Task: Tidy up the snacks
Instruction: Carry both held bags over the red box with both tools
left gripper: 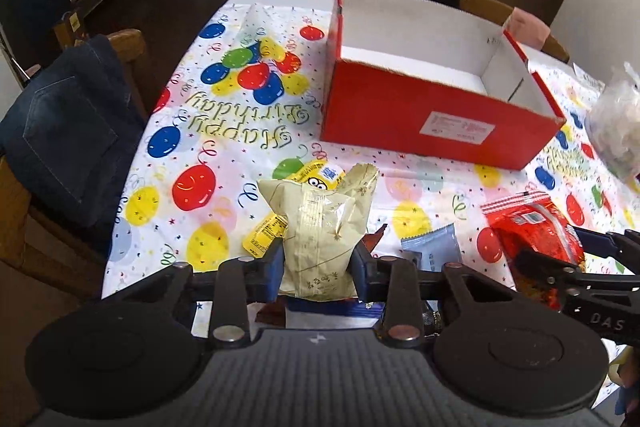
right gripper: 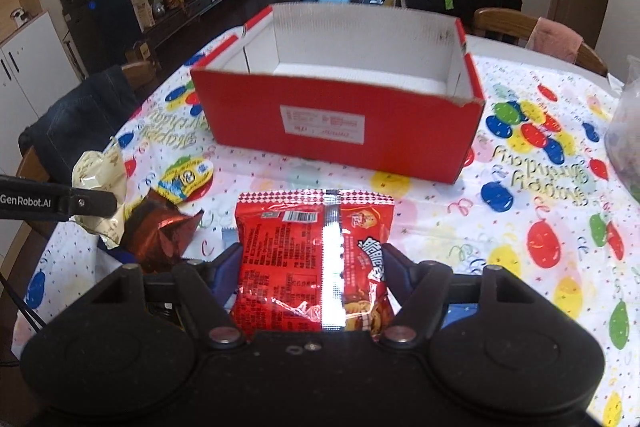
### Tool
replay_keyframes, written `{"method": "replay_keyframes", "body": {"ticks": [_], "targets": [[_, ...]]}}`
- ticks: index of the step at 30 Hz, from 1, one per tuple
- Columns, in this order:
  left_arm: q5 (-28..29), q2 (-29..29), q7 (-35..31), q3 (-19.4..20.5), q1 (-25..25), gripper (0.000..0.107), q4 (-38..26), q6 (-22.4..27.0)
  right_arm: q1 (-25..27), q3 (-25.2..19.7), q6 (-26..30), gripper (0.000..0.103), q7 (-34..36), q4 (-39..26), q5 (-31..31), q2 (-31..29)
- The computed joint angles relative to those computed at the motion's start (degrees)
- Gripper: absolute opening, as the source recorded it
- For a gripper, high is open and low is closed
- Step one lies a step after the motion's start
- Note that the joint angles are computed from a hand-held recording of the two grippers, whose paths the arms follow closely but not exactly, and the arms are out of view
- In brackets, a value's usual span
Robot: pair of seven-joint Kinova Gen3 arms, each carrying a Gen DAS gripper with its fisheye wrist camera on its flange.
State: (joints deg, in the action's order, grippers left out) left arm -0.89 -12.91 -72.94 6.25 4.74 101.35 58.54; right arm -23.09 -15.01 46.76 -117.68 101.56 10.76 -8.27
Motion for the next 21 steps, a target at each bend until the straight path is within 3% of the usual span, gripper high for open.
{"method": "replay_keyframes", "body": {"ticks": [8, 21], "targets": [[3.7, 0.1, -2.2, -2.4, -0.6, 0.033, -3.4, 4.4, 0.4, 0.1, 1.2, 0.071, 1.1, -2.8, 0.0, -1.5], [4.7, 4.4, -4.4, -1.5, -0.2, 0.033, -15.4, 9.4, 2.4, 2.0, 0.8, 0.071, 7.4, -9.6, -1.3, 0.0]]}}
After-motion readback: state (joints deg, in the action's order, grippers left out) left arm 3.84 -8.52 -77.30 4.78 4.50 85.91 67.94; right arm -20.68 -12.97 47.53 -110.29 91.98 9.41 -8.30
